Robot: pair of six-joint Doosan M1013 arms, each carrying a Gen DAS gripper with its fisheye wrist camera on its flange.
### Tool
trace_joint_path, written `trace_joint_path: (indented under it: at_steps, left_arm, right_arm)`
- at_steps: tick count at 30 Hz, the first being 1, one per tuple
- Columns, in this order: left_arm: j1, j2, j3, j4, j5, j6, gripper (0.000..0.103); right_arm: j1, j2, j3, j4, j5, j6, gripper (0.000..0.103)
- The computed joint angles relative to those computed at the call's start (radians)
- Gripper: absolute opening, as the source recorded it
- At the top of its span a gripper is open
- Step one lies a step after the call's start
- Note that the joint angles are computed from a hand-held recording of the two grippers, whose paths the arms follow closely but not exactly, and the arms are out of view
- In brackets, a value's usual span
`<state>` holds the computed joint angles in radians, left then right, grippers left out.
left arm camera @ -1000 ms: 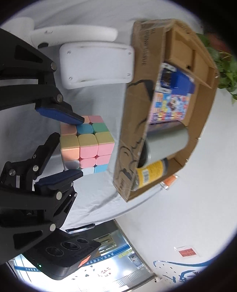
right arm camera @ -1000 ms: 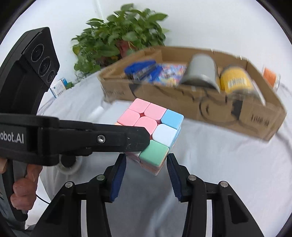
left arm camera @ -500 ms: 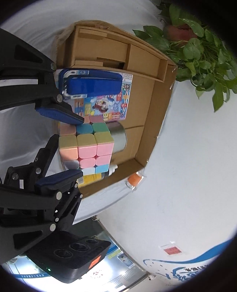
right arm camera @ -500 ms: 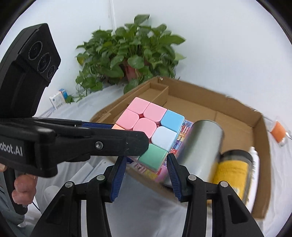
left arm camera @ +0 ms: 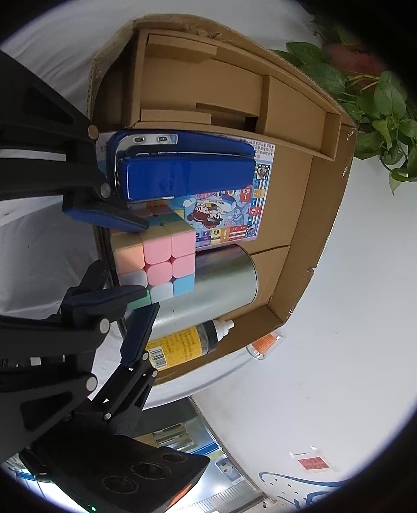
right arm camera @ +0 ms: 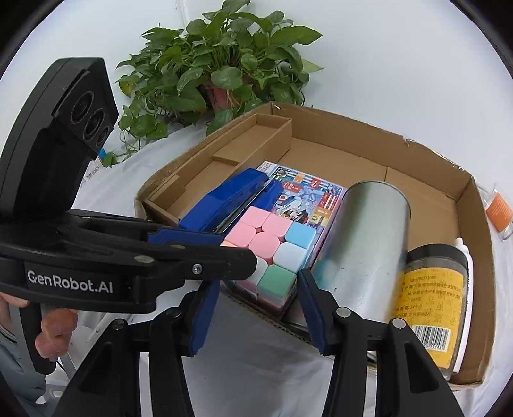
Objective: Organize rigid objects
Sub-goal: 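Grasp the pastel cube with the right gripper and set it beside the stapler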
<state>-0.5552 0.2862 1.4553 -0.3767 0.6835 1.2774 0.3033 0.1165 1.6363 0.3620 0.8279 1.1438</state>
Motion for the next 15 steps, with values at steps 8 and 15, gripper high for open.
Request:
trace_joint_path:
  at_steps: [8, 15]
  left_arm:
    - [-0.032, -0.167, 0.152, 0.16, -0.137, -0.078, 0.057]
    - [-0.01, -0.223, 0.276, 0.199, -0.091, -0.256, 0.071]
  right_arm:
    - [0.007, -0.121, 0.116, 0.011, -0.111, 0.037, 0.076]
    - [0.079, -0.145, 0.208, 0.12, -0.107, 0.035, 0.077]
